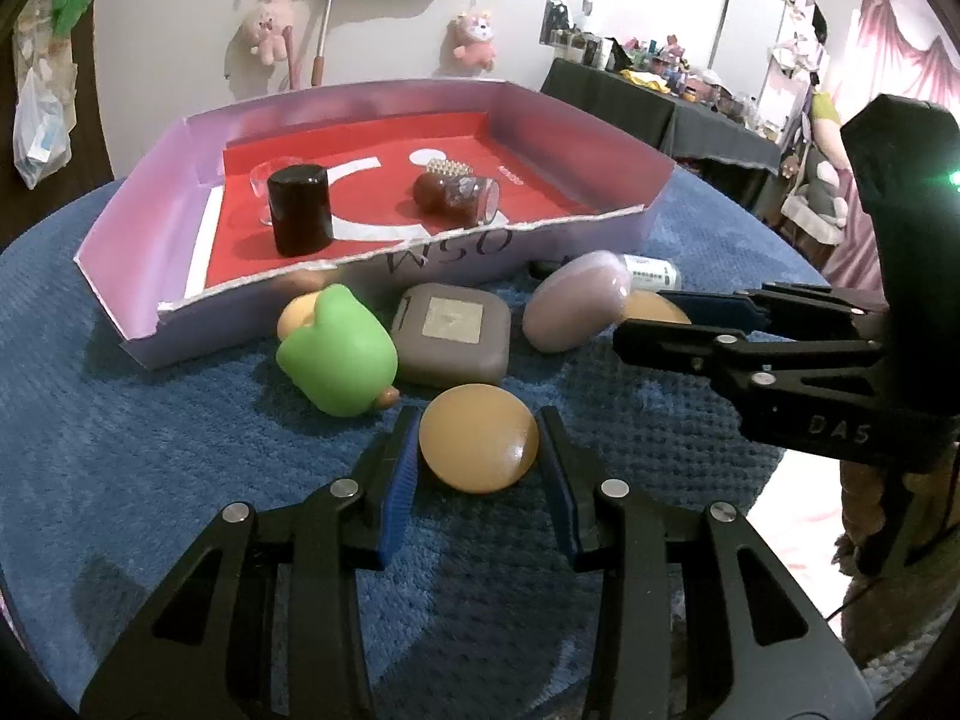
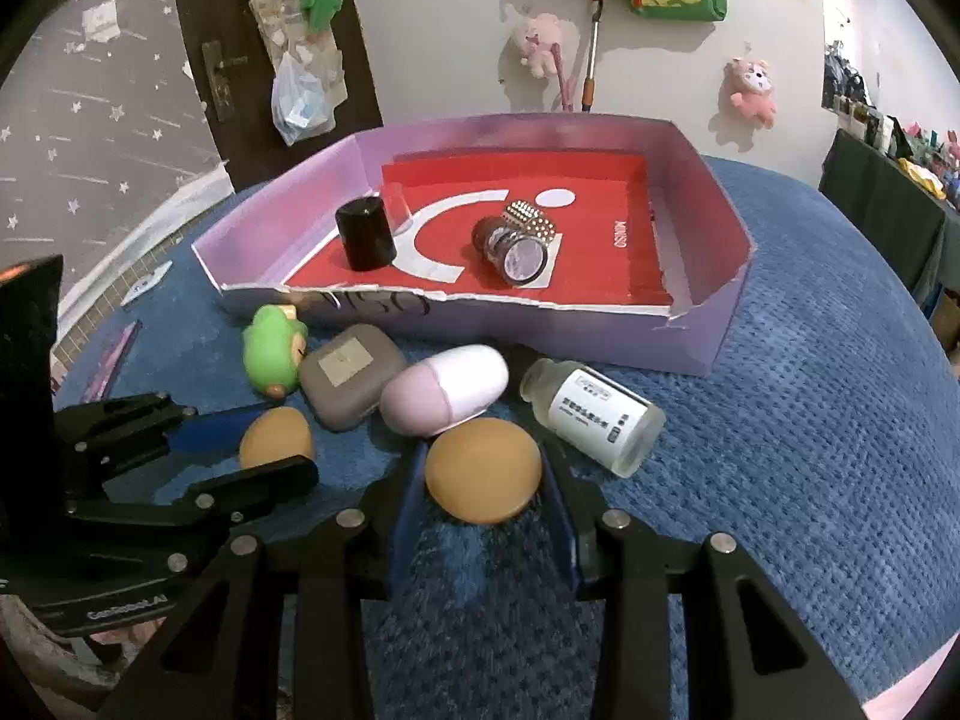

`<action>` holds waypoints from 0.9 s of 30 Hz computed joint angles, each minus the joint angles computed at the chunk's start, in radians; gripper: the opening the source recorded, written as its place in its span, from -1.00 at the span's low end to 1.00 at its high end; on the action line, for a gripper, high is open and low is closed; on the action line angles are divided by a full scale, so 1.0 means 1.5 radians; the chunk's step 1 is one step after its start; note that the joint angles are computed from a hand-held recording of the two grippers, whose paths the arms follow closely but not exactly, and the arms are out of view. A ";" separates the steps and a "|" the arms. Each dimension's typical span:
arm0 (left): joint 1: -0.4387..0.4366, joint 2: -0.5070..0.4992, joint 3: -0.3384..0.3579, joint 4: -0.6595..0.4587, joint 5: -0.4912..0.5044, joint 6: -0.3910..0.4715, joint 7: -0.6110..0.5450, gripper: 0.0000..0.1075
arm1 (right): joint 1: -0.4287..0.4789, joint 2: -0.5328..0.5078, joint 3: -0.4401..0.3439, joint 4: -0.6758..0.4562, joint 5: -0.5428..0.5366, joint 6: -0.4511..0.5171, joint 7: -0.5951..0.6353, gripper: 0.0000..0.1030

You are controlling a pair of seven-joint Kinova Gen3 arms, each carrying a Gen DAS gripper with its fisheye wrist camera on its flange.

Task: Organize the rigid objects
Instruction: 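Grasp the tan round sponge with the left tool while the right tool grasps the orange sponge, then lift both sponges and carry them over the red-lined box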

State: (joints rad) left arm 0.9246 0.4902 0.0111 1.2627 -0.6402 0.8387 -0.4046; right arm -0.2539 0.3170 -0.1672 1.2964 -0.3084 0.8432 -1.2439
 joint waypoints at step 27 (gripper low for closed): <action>-0.007 -0.032 0.004 0.014 -0.059 -0.003 0.044 -0.33 | 0.041 -0.021 -0.013 -0.009 -0.117 0.002 0.072 -0.23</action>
